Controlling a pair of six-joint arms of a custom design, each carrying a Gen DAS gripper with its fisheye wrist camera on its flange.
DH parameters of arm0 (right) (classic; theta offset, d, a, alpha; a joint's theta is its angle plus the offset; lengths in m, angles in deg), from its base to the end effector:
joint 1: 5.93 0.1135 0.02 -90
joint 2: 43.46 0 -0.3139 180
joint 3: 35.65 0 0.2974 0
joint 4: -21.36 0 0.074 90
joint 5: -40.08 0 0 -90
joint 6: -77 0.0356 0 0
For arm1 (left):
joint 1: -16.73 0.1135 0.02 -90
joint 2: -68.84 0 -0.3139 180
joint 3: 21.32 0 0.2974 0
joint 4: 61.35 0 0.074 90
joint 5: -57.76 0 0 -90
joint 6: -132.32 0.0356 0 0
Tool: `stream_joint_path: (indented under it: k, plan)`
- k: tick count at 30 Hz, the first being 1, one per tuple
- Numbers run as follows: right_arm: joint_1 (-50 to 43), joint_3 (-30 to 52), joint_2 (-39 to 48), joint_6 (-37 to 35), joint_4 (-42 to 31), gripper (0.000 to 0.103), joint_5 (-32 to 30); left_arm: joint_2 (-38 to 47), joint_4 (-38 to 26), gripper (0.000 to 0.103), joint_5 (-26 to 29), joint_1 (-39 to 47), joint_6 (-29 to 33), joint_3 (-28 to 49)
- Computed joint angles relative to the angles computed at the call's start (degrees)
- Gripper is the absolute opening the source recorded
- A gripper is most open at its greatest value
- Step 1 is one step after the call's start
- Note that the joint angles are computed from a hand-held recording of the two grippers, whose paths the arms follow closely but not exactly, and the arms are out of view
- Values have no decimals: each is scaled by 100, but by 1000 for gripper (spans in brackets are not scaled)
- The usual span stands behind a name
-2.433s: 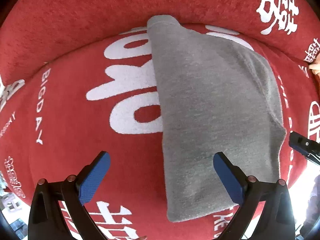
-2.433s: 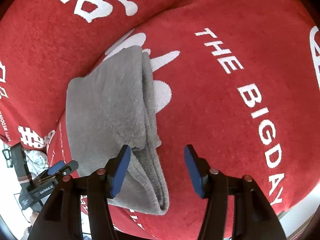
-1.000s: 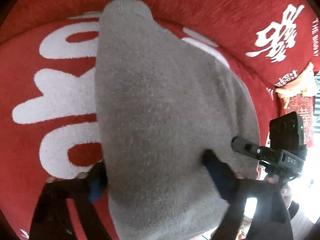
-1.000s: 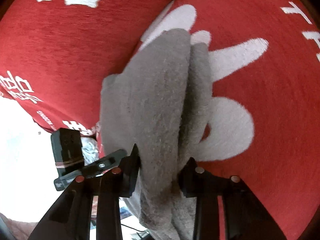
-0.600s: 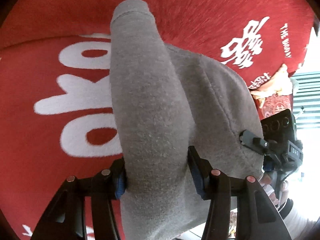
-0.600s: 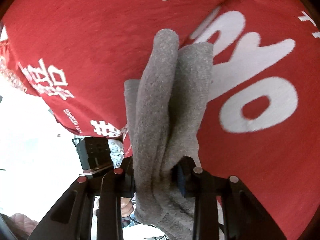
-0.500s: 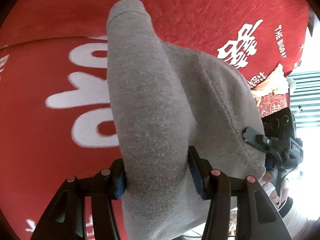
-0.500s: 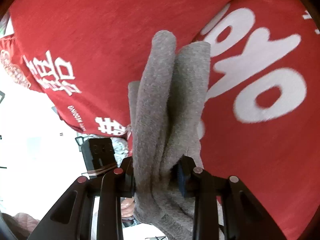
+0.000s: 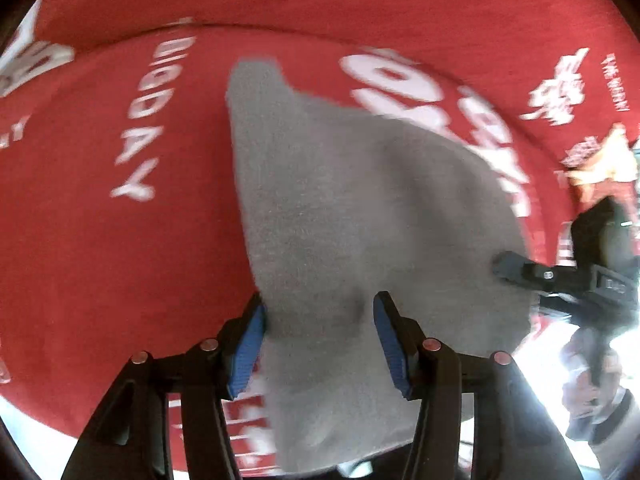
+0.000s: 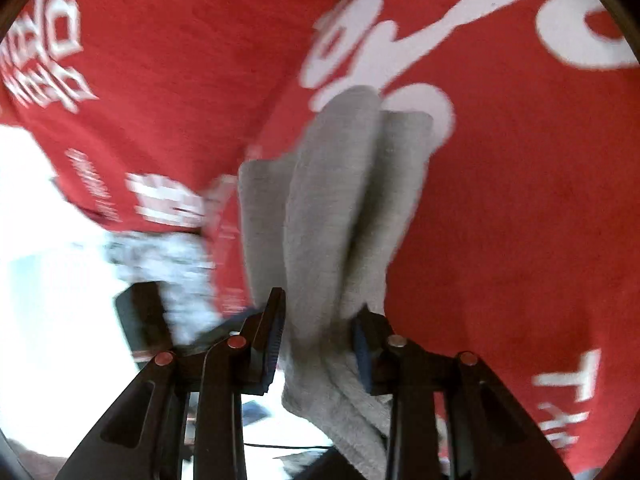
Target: Fold small clothes
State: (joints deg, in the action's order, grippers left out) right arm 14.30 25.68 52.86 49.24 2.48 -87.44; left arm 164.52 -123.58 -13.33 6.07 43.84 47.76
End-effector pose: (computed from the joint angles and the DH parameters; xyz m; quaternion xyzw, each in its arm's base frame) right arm 0.3289 0.1443 0.1724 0.2296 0.8761 0.4235 0.0193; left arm 0.3115 -0.0704 0.1850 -0.1063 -0.9806 0.1645 0.0030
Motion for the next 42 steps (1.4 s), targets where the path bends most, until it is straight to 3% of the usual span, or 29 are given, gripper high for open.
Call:
stream_joint_path:
  k: [4,6,9,11,13,17,20,23,29,42]
  plan:
    - [164,999,69,-1293,-2319,37,1019,-355,89,55,-24,382,-18,-147]
    - [279,1332,-21,-1586,-3017,37,1554,-498,139,55,-181,410,-127,-158]
    - [361,1313,-377,-1466,-3227,36,1914,-586,156,54,-192,308,-336,-99]
    - [465,1227,-625,-1384,-3189,19,2093,-683,159,54,-195,287,-251,-138]
    - [716,1357,-652,-1457,-3296,14,2283,-680,175,54,-319,168,-216,-187]
    - [1099,1655,-188,-1744,-3648,13,2548,-542,394,54,-785,-197,-384,-442]
    - [1179,1622,128,-1877,-3831,13,2741,-535,476,55,-699,-181,-479,-534]
    - [1069,1317,167,-1814,-3537,11,2633,-564,473,55,-753,-249,-454,-547]
    - [1170,1488,164,-2022,-3827,11,2872,-588,326,55,-847,-281,-507,-484]
    - [1116,1217,-491,-1195,-3968,15,2627,-887,-27,55,-1046,-401,-600,-537]
